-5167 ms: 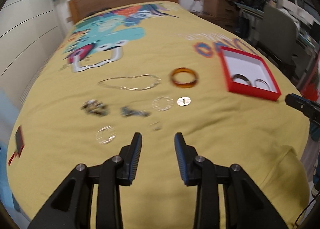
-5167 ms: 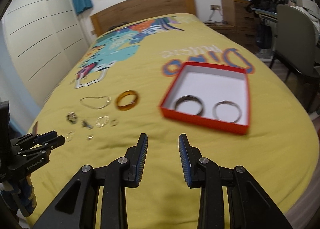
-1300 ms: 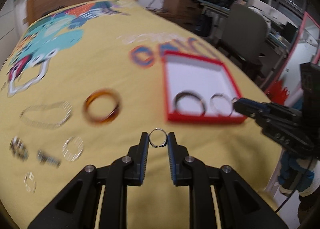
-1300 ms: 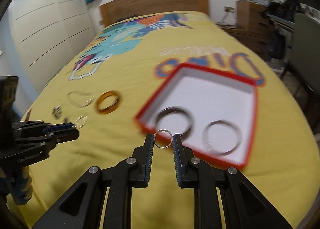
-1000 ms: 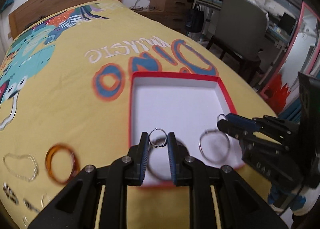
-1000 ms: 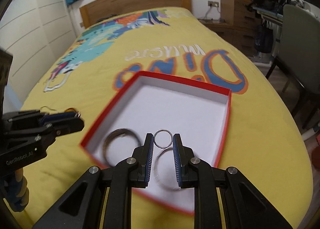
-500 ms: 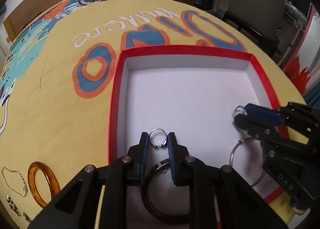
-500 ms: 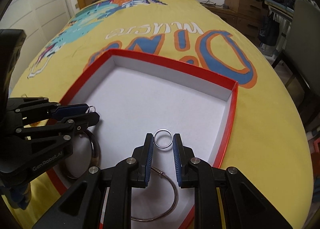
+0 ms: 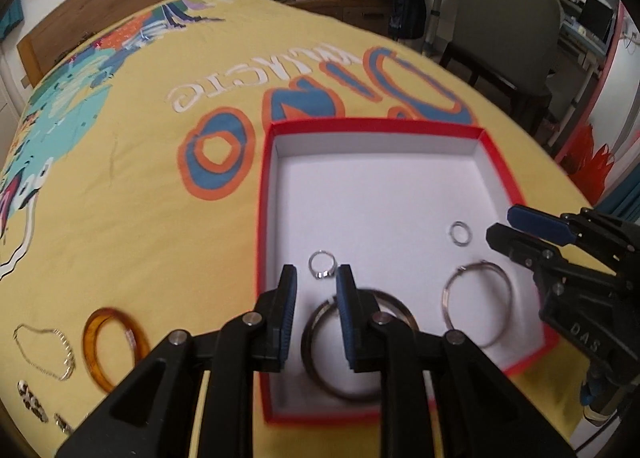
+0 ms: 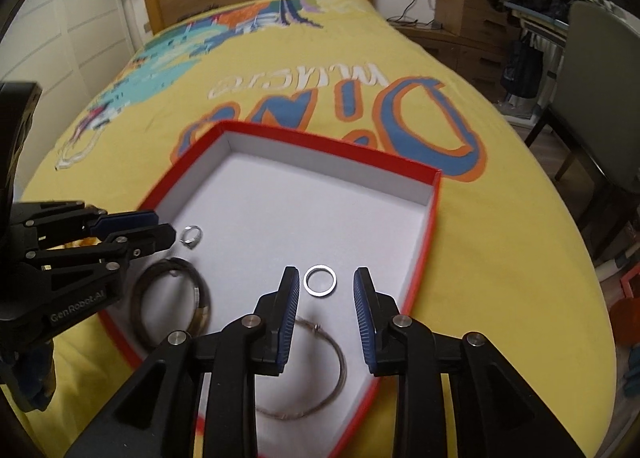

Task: Organize jewelry
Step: 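Withdraw both grippers from the box back over the jewelry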

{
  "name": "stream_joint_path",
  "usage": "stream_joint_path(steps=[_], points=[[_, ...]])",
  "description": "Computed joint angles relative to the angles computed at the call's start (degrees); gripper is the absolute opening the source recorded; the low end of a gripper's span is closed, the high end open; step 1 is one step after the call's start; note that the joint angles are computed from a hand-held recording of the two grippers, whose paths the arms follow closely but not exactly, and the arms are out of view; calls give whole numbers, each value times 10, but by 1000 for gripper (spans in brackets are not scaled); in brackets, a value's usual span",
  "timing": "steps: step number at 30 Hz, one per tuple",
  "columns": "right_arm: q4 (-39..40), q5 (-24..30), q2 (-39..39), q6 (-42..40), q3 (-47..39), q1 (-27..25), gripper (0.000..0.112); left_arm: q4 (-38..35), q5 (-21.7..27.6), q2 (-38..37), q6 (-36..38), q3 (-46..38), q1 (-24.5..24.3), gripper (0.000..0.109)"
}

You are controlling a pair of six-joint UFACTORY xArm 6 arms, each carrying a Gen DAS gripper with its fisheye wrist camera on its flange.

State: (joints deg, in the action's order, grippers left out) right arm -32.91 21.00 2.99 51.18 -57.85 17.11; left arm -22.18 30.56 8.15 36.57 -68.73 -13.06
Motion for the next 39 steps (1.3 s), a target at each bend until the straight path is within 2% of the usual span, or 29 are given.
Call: stream_joint_path(steps=[7, 14, 17, 19, 22, 30, 32, 39], points=[[-52, -8, -91, 112, 70, 30, 34, -31, 7, -127, 43, 123, 35, 19], [-91, 19, -158, 206, 121, 108, 36, -22, 33, -258, 100, 244, 111, 20], [-106, 34, -172, 246, 126, 142, 37, -22, 59, -300, 125, 272, 158, 33], [-113, 47, -180, 262, 125, 161, 37, -34, 66, -326, 150, 287, 185, 35], [-121, 68, -184, 274, 112, 192, 38, -50, 91, -353, 180, 295, 231, 35], [-129, 116, -159, 292, 56, 271, 43, -83, 122, -398, 264, 313, 351, 35], [-126, 127, -148, 294, 41, 291, 44, -92, 121, -402, 280, 315, 375, 35], [-117, 158, -108, 286, -12, 347, 49, -141, 165, -385, 334, 291, 476, 35]])
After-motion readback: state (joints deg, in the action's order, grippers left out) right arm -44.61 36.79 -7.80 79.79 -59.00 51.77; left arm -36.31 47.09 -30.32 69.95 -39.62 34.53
